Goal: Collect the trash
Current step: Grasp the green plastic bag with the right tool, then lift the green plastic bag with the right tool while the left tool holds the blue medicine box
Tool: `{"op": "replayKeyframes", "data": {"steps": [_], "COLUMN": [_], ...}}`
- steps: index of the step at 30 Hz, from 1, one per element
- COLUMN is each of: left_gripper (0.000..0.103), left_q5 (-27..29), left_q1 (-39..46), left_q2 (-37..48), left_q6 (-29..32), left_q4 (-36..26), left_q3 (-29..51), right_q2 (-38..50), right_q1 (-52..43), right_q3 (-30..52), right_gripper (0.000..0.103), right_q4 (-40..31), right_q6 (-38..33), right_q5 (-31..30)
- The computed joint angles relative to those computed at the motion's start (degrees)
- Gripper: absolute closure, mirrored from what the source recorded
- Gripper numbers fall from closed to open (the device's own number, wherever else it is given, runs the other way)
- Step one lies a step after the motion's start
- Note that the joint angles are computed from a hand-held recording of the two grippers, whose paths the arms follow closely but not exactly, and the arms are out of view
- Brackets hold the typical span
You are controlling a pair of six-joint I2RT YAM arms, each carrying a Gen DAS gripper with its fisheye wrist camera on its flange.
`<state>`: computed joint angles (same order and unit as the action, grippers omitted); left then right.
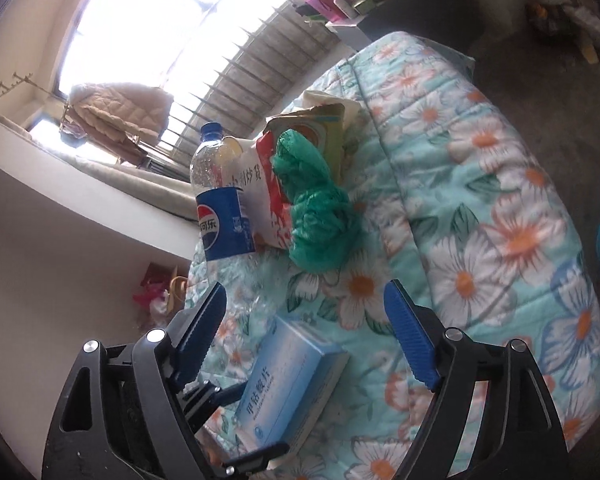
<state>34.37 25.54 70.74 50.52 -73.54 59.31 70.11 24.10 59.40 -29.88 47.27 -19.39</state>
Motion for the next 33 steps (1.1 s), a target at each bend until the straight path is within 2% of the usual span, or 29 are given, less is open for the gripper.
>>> {"op": "replayKeyframes", "data": {"steps": [7,9,11,12,14,17,21,28,33], "left_gripper": [0.018,0.018,0.018,0.018,0.018,0.018,0.018,0.018,0.018], "left_q5": [0.5,0.7,0.9,1.0,1.3,1.3,1.1,0.5,-2.4], "left_q1": [0.5,0.5,0.7,0.8,2.0,2.5,2.0,1.3,-2.2], "left_q2": [0.3,0.5,0.7,0.7,1.4,1.6,0.8,-1.9,-6.5], "left_q6": [-1.4,-1.4,-1.2,-1.1,0.6,1.5,0.9,-0.2,-4.2], "left_q4": [1.2,1.3,1.3,1.3,0.1,0.0,0.3,0.9,4.7], "left_q3": [-1.1,-1.4,-1.4,-1.4,-0.4,-0.4,-1.1,-2.2,-4.8], "right_q2": [14.4,17.7,19.5,19.6,18.0,14.4,5.6,-12.8,-22.4], "right_q1": [1.8,2.1,2.5,2.5,2.3,1.8,0.8,-2.0,2.8], "right_q3": [7.6,9.5,10.5,10.3,8.5,6.3,1.1,-7.2,-12.3], "right_gripper": [0.026,0.036,0.054,0.055,0.061,0.063,0.064,0.063,0.062], "right_q4": [0.2,-0.1,-1.0,-1.0,-0.2,-1.5,-3.9,-14.8,-19.2], "right_q6": [-5.0,-5.7,-5.9,-5.7,-5.3,-4.9,-4.4,-5.9,0.2], "right_q5": [3.4,3.5,3.3,3.0,2.4,1.4,0.4,-2.2,-0.7]}}
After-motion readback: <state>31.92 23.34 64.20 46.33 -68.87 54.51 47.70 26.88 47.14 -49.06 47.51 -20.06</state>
